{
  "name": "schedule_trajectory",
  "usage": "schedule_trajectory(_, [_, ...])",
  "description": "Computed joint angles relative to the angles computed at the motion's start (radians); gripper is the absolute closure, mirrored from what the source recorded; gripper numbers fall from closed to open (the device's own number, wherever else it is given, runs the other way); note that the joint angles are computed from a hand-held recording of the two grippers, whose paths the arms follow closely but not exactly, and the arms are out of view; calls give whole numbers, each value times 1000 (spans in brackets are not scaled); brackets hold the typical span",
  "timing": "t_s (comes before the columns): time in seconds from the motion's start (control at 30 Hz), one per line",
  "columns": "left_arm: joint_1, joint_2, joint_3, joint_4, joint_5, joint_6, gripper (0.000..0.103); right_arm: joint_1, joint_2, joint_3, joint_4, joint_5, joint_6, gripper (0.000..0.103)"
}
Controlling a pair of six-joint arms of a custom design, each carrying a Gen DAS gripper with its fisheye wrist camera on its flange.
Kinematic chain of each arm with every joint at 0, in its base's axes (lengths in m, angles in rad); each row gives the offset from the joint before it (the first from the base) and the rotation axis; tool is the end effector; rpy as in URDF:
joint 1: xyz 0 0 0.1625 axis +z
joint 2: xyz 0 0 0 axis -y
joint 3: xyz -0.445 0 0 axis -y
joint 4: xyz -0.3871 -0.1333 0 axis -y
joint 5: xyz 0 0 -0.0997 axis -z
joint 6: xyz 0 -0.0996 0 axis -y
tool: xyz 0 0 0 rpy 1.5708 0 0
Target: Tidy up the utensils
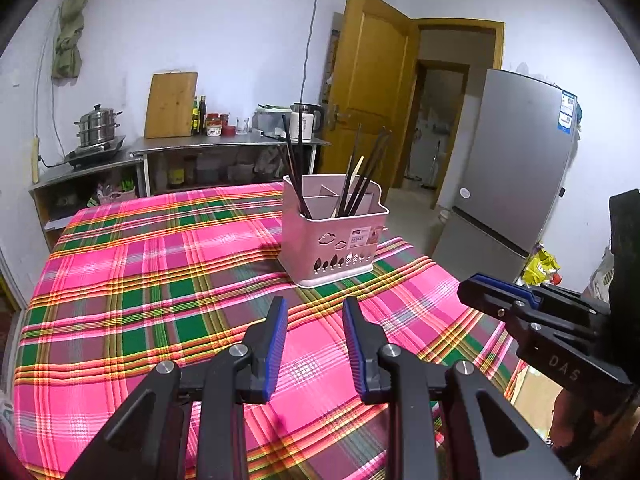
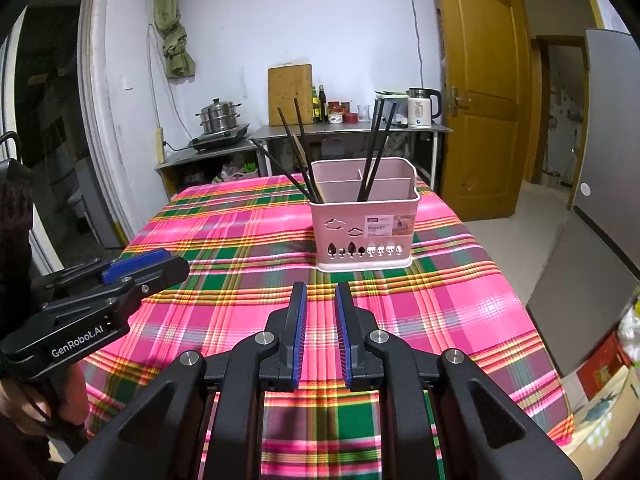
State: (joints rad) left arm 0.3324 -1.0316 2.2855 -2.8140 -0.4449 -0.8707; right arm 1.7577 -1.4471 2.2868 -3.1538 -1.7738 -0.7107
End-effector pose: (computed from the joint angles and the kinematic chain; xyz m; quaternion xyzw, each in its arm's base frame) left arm -0.3510 -0.3573 0.1326 0.1574 0.8309 -0.4619 0.2674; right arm 0.1954 -0.4239 0.3116 0.3690 -0.8511 0.3245 0.1847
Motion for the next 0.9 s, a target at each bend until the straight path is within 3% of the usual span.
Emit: schedule_trajectory(0.9, [-13,-19,12,53,0,-64,75,0,-15,7,7,-12,2,88])
